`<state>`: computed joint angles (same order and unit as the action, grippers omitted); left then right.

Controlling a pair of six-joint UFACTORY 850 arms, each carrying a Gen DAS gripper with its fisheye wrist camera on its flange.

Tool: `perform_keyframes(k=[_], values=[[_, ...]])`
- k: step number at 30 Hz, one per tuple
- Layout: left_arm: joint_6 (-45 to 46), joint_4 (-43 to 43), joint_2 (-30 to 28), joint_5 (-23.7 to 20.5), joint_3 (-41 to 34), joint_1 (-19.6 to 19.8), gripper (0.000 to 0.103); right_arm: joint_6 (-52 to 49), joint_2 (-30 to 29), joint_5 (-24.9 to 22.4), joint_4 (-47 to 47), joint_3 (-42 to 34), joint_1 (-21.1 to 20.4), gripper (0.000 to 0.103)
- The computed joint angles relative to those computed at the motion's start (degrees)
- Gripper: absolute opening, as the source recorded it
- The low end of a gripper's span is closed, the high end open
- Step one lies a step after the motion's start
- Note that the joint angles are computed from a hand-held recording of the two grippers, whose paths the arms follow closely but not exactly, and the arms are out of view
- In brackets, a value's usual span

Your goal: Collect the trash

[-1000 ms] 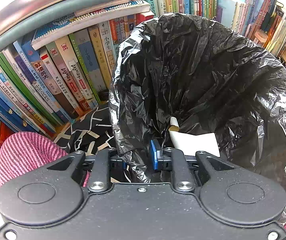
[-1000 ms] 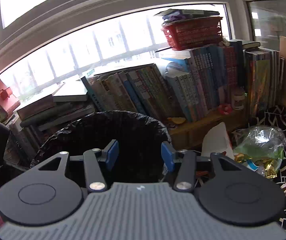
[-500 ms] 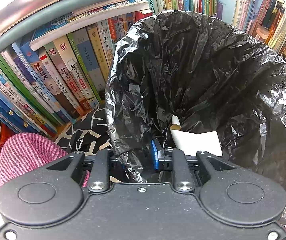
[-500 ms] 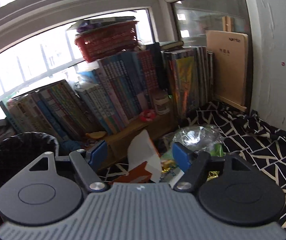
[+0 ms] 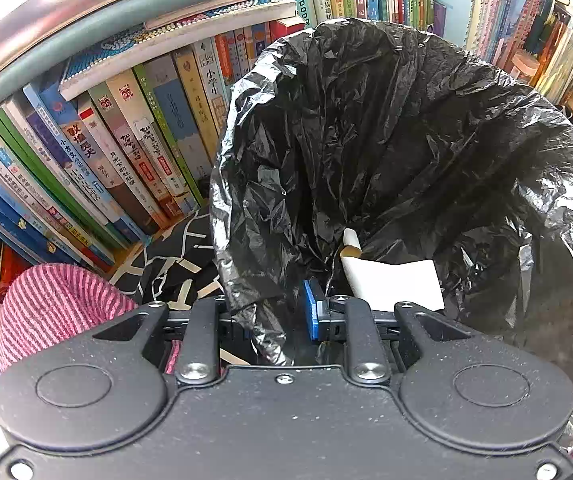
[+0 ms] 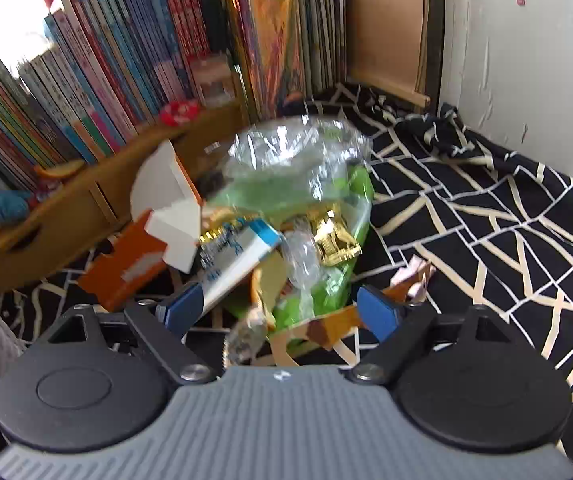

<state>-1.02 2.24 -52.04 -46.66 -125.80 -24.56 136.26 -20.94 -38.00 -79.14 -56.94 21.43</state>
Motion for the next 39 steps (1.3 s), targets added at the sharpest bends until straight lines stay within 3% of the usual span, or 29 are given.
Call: perform_keyframes(k=[10,15,20,27,32,34,39], values=[[0.88,-0.23,1.08,0.45,1.48,-0.04,0.021,0.04,-2.08,4.08,0.91,0.76,-1.54,0.096],[0.33,0.38,1.10,0.23,1.41,-0.25,0.021,-1.25,-3.03,3.64,1.54,0.44,-1.68,0.096],[-0.13,1.01,1.20,0.20,1.47,-0.41,0.022,0.70,-2.70,4.34,0.40,1.41,-2.33,0.090],[-0.42,1.42,1.42,0.54,1.94,-0.53,0.021,6.32,-1.35,6.84,-2.70,3.36,-3.09,0.062],[-0.36,1.31,1.40,0.49,1.89,-0.52,0.021,9.87,-0.94,8.60,-5.23,3.84,-3.15,0.059],[-0.27,1.33,1.40,0.48,1.88,-0.47,0.021,10.50,-0.83,9.09,-5.06,3.87,-3.28,0.035],[-0.30,1.32,1.38,0.47,1.85,-0.47,0.021,10.93,-0.06,7.09,-4.28,3.35,-2.52,0.015]])
